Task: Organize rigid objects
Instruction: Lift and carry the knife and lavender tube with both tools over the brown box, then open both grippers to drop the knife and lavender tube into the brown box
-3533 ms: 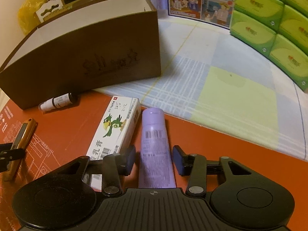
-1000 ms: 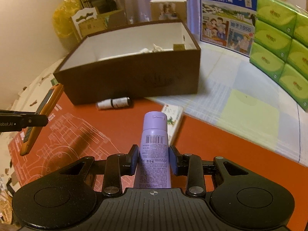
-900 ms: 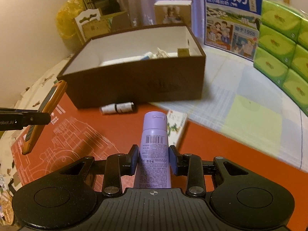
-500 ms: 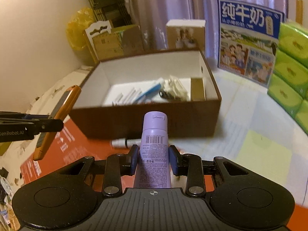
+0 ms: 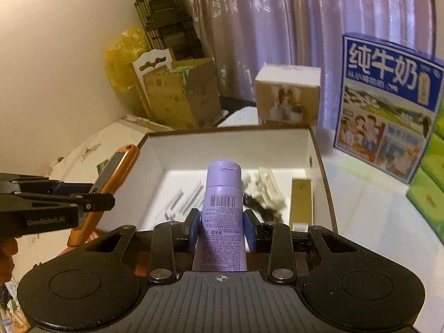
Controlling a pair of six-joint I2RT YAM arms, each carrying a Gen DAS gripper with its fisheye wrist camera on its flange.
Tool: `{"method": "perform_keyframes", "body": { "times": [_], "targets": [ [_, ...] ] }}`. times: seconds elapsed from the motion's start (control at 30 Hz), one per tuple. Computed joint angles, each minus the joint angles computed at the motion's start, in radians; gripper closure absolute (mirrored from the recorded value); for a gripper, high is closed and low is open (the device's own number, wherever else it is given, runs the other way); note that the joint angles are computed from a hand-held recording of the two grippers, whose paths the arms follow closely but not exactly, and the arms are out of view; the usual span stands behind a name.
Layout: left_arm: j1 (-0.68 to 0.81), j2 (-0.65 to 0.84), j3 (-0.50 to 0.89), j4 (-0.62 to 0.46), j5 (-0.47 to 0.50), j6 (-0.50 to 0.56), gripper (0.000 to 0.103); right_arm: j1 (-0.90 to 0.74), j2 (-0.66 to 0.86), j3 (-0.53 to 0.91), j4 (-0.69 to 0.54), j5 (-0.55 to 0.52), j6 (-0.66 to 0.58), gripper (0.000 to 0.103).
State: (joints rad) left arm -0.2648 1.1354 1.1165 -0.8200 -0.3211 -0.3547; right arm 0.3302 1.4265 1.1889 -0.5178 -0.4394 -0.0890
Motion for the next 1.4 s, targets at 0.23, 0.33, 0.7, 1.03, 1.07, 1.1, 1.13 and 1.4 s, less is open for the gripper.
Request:
{"method": "perform_keyframes", "body": {
  "times": [0.23,0.33,0.7,1.03,1.07,1.1,1.13,1.4],
  "targets": [
    [0.091,0.114,0.044,0.067,0.038,0.06,0.073,0.036,0.172,0.154,0.031,0.037,-0.018,0.072],
    [0.125,0.165,0.066,0.086,0.05,0.068,0.073,0.043,0.244,0.219,0.029,0.052,-0.038,0.072],
    [0.197,0.351,0.113,0.123,0.044,0.05,0.073,0.051,0.472,0.386,-0.019,0.108,-0.151,0.072],
    [0.219,0.471,0.148,0.124,0.017,0.058,0.072,0.033,0.568,0.424,-0.041,0.111,-0.193,0.072],
    [0.219,0.481,0.154,0.124,0.014,0.059,0.072,0.033,0.574,0.429,-0.042,0.111,-0.193,0.072],
    [0.221,0.488,0.156,0.127,0.012,0.064,0.072,0.032,0.578,0.431,-0.043,0.111,-0.193,0.072],
    [0.22,0.498,0.161,0.129,0.006,0.065,0.072,0.031,0.582,0.433,-0.043,0.11,-0.194,0.072],
    [0.223,0.544,0.186,0.128,-0.016,0.061,0.072,0.031,0.591,0.442,-0.047,0.105,-0.189,0.072]
  ]
}}
